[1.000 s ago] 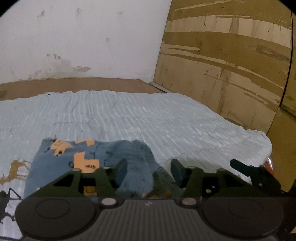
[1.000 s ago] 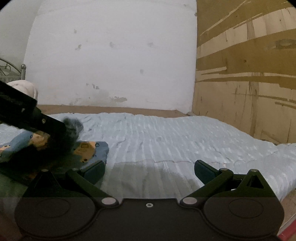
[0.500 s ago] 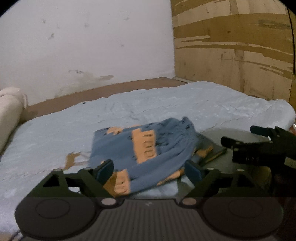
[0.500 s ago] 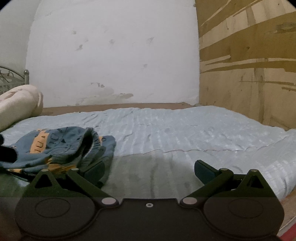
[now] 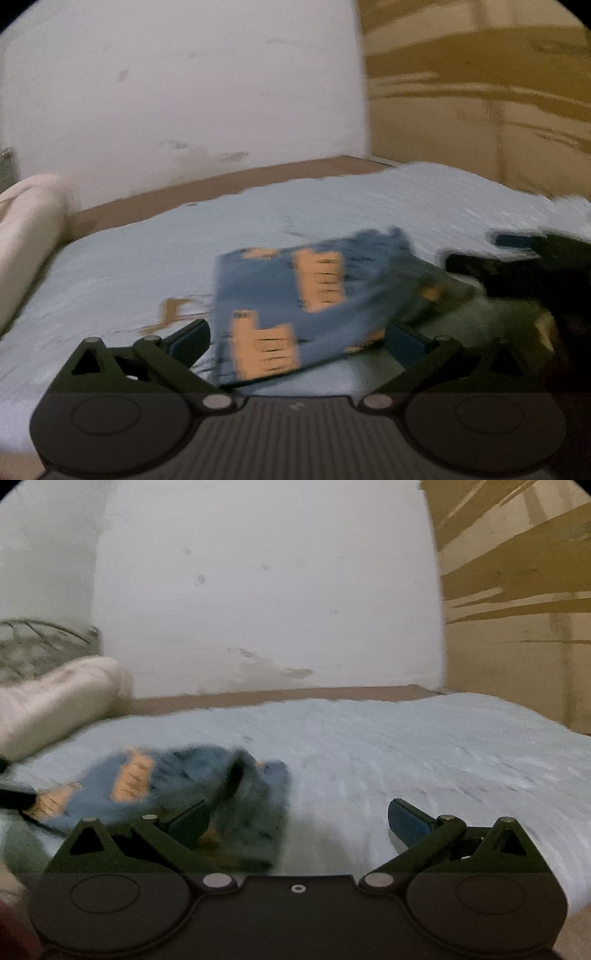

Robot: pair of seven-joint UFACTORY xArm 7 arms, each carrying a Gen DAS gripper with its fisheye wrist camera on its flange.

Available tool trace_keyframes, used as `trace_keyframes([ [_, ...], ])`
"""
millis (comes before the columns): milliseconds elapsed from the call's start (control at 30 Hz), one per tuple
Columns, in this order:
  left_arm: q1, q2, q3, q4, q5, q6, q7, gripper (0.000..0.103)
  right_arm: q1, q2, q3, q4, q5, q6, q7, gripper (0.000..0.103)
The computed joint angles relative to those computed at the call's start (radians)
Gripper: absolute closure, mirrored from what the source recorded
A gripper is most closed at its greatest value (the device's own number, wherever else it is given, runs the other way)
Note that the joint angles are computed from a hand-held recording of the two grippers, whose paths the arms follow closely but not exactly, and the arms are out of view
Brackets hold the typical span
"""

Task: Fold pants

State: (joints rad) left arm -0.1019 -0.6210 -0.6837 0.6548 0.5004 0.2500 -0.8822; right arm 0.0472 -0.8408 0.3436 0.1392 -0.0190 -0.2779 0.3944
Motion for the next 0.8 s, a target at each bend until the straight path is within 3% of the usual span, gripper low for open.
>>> trace_keyframes([
  [100,0.03,0.062,-0.046,0.034,0.046,-0.058,0.024,0.011,0.187,0.114,-0.247,0.086,-0.079,0.018,-0.104,0.002],
  [200,0.085,0.126,-0.104,0.08,0.083,-0.102,0.037,0.02,0.411,0.187,-0.487,0.159,-0.117,0.034,-0.178,0.011],
  [300,0.115,0.192,-0.129,0.122,0.1,-0.106,0.036,0.031,0.548,0.241,-0.619,0.219,-0.101,0.058,-0.21,0.025],
  [367,0.129,0.223,-0.136,0.141,0.116,-0.108,0.021,0.04,0.577,0.277,-0.648,0.246,-0.077,0.057,-0.222,0.041],
  [433,0.114,0.249,-0.121,0.154,0.127,-0.1,0.016,0.047,0.649,0.301,-0.727,0.276,-0.06,0.075,-0.233,0.055],
  [467,0.102,0.263,-0.11,0.16,0.132,-0.096,0.013,0.05,0.685,0.302,-0.766,0.285,-0.05,0.089,-0.242,0.058],
  [600,0.002,0.321,-0.021,0.176,0.129,-0.083,0.043,0.076,0.846,0.281,-0.92,0.302,0.009,0.126,-0.288,0.07],
  [667,-0.025,0.337,0.002,0.189,0.148,-0.074,0.035,0.09,0.846,0.271,-0.916,0.292,0.031,0.124,-0.31,0.085],
  [700,-0.003,0.333,-0.018,0.195,0.187,-0.068,-0.018,0.096,0.837,0.266,-0.905,0.288,0.04,0.124,-0.322,0.087],
  [800,-0.006,0.33,-0.021,0.209,0.241,-0.041,-0.108,0.1,0.79,0.268,-0.847,0.275,0.071,0.086,-0.337,0.092],
])
